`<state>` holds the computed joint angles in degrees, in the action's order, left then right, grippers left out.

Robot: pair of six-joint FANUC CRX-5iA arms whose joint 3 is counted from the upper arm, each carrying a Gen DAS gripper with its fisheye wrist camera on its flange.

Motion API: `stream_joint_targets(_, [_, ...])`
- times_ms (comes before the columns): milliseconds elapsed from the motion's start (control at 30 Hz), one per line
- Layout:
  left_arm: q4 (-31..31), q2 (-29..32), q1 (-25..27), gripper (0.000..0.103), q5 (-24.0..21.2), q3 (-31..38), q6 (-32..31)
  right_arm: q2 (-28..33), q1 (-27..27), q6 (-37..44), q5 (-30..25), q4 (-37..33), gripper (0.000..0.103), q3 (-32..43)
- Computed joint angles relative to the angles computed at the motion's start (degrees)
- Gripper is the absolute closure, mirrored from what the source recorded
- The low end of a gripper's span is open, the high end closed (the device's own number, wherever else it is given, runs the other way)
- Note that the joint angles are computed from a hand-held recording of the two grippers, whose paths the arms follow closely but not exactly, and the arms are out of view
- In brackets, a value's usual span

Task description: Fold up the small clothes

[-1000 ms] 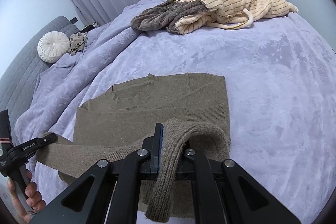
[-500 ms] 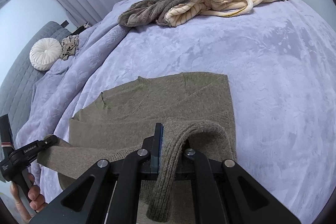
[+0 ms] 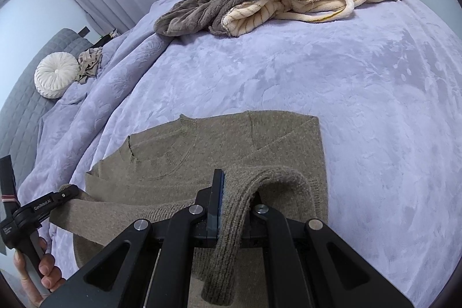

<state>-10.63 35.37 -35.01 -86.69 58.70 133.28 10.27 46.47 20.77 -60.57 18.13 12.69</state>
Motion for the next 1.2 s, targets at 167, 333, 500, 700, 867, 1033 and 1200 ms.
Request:
stream_joint_targets(167, [0.1, 2.5, 0.4, 0.091, -1.4, 3.7, -1.0, 1.5, -0.9, 1.2, -0.3, -0.7, 0.097, 1.5])
stream_joint_targets(333, [0.4, 4.7, 0.8, 0.091, -2.6, 7.2, -2.0, 2.7, -1.9, 2.6, -0.8, -1.4, 0.097, 3.2])
stream_joint_targets(500, [0.5, 6.5, 1.0, 0.091, -3.5, 9.6, -2.2, 3.7, -2.6, 3.3, -0.9, -2.1, 0.097, 4.2])
stream_joint_targets(700, [1.1, 8.6, 1.6, 0.091, -5.0, 10.7, -2.5, 5.3, -3.6, 4.0, -1.3, -3.7, 0.097, 5.3])
stream_joint_targets(867, [1.7, 10.5, 1.9, 0.091, -6.0, 11.9, -2.8, 6.5, -4.3, 4.7, -1.8, -5.1, 0.097, 5.8])
stream_joint_targets(1033, [4.6, 11.8, 2.5, 0.057, -6.0, 12.6, -3.8, 6.0, -6.3, 5.0, 0.2, -10.0, 0.091, 5.4])
stream_joint_targets(1200, [3.7, 7.4, 2.5, 0.018, -1.0, 6.2, -2.2, 4.7, -6.4, 4.5, 1.5, -10.0, 0.074, 4.1])
